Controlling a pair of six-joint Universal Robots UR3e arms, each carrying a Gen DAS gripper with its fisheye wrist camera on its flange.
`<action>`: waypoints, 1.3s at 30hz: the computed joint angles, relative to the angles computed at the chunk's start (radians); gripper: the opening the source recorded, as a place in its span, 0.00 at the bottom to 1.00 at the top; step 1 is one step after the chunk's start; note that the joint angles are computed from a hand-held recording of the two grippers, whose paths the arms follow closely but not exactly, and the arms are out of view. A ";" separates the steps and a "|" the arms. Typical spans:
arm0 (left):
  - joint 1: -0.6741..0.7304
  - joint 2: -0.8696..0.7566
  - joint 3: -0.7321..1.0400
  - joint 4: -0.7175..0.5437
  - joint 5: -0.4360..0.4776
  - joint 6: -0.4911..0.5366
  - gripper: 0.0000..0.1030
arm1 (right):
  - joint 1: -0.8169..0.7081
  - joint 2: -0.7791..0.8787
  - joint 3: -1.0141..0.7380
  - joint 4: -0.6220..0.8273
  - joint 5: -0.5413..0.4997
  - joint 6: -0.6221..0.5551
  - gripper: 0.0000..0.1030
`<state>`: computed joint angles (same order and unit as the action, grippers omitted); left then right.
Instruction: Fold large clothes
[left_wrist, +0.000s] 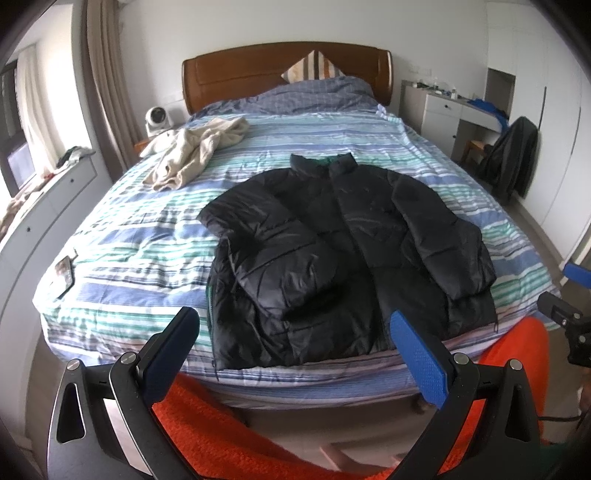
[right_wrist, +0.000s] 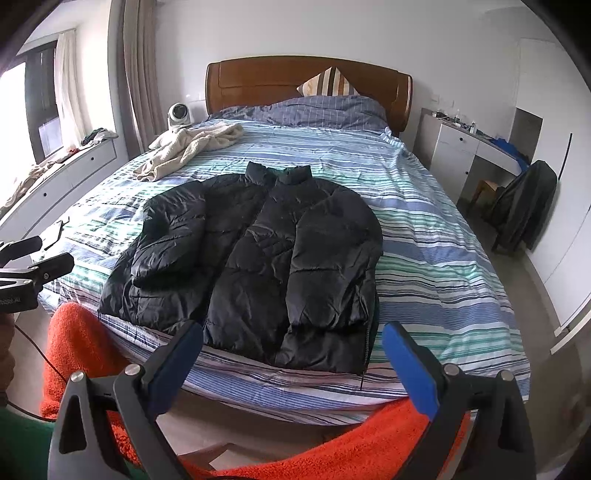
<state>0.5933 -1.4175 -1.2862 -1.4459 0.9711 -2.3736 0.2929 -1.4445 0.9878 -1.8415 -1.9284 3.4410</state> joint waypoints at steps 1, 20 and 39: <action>-0.001 0.000 -0.001 0.002 -0.001 0.000 1.00 | 0.000 -0.003 0.004 -0.002 0.000 0.001 0.96; -0.033 -0.007 -0.008 0.034 0.012 -0.013 1.00 | -0.009 -0.020 0.037 -0.028 0.022 0.002 0.96; -0.022 0.006 -0.003 0.010 0.003 -0.004 1.00 | -0.001 -0.046 0.074 -0.056 0.021 0.003 0.96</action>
<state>0.5717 -1.4116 -1.2897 -1.4364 0.9737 -2.3774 0.2916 -1.4904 1.0616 -1.8971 -1.9071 3.4441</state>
